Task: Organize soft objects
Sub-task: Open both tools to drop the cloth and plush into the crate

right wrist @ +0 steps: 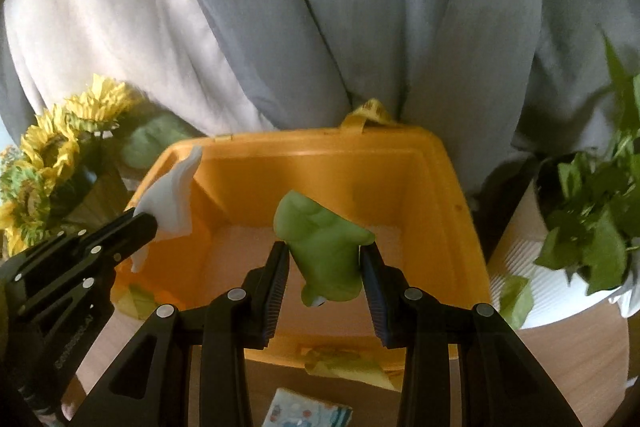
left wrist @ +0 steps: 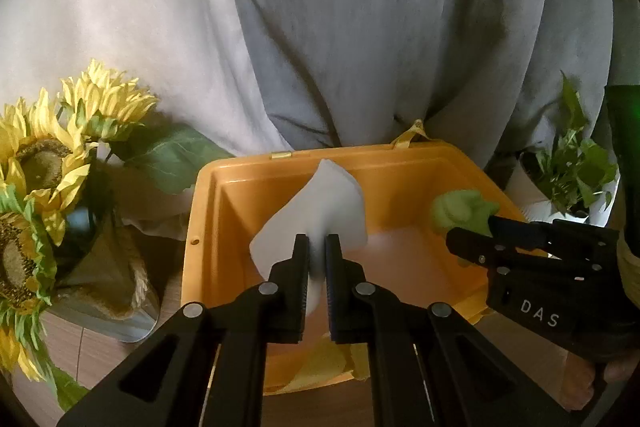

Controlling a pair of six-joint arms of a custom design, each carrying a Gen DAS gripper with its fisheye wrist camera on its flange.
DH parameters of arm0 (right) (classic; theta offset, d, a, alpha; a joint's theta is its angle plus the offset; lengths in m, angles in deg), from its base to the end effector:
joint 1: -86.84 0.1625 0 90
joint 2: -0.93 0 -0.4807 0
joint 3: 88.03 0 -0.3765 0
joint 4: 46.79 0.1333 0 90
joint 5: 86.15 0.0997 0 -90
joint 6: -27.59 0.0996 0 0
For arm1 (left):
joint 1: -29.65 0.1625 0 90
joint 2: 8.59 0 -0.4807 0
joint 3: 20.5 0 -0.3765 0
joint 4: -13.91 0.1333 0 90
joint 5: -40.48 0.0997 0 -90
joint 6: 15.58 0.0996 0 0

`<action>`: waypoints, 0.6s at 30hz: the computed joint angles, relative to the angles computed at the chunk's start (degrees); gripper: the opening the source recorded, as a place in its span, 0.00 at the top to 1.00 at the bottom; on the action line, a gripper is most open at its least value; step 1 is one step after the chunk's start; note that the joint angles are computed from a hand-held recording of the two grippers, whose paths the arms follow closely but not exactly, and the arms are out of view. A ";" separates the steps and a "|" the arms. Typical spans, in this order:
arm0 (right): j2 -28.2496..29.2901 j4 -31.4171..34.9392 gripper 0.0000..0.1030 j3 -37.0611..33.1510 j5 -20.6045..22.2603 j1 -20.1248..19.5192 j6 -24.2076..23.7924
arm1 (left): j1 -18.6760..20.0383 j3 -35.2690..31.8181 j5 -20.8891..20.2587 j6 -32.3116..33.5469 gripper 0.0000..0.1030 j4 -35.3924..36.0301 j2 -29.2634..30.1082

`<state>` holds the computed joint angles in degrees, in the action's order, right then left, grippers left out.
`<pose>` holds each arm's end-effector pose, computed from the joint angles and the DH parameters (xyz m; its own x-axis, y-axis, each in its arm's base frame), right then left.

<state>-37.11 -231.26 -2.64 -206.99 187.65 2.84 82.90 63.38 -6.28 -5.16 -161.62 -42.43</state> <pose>0.2241 -0.7352 0.1967 -0.7764 -0.0910 0.6236 -0.4985 0.6941 -0.5194 -0.2959 -0.7330 0.1404 -0.7200 0.2333 -0.6536 0.6277 0.6204 -0.4701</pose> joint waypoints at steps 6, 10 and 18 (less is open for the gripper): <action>-0.08 4.19 0.53 -1.32 -1.25 -0.20 1.40 | -0.04 -1.11 1.43 0.07 0.66 0.96 0.76; 0.10 1.89 0.47 -1.27 -1.66 -0.06 0.06 | -0.46 -0.58 3.62 0.96 0.61 -0.75 0.93; -1.16 -4.89 0.47 2.12 -3.69 1.04 -3.12 | -2.05 4.39 5.57 -0.53 0.58 -4.64 -1.45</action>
